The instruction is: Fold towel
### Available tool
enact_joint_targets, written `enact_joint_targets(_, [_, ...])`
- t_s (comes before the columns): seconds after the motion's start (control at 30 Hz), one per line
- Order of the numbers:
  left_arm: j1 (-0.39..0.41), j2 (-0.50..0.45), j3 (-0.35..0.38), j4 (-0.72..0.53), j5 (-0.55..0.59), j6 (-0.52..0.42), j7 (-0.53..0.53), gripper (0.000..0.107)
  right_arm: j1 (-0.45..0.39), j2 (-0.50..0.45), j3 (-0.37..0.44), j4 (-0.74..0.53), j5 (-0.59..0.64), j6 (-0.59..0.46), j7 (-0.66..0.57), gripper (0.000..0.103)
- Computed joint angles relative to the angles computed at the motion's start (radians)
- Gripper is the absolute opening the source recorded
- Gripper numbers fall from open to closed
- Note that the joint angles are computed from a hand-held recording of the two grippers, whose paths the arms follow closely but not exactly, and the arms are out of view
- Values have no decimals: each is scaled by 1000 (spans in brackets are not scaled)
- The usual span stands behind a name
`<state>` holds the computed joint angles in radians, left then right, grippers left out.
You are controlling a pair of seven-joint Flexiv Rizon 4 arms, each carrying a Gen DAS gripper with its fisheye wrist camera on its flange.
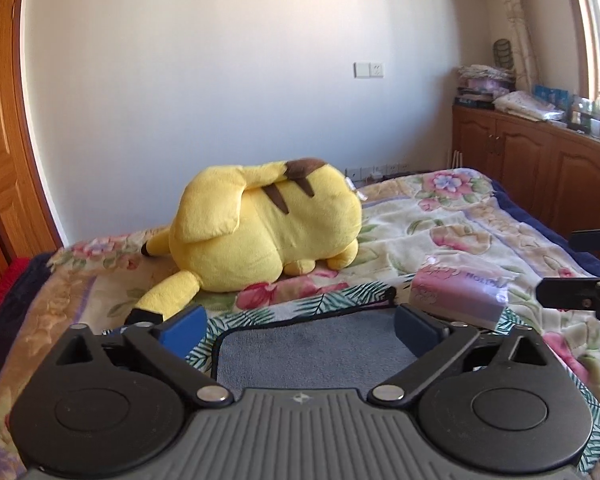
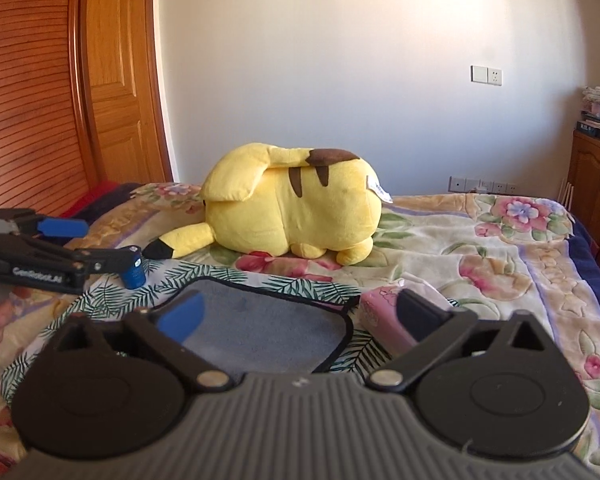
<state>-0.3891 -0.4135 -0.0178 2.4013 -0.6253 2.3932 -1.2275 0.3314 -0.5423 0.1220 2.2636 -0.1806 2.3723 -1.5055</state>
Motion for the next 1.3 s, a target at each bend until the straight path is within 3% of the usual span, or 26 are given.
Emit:
enact_joint_targets(0.3, [-94, 74, -29, 61, -162, 49, 24, 87, 26, 73, 9, 73, 57, 24, -12, 103])
enact_joint_targets(0.7, [-230, 154, -122, 113, -482, 161, 167, 87, 56, 192, 33, 169, 137, 58, -37, 103])
enact_joint_targets(1.0, [-318, 192, -189, 183, -614, 260, 122, 87, 81, 243, 56, 242, 193, 105, -49, 103])
enact_joint_targets(1.3, [-419, 166, -237, 208, -758, 348, 87, 87, 105, 267, 79, 313, 233, 166, -66, 103])
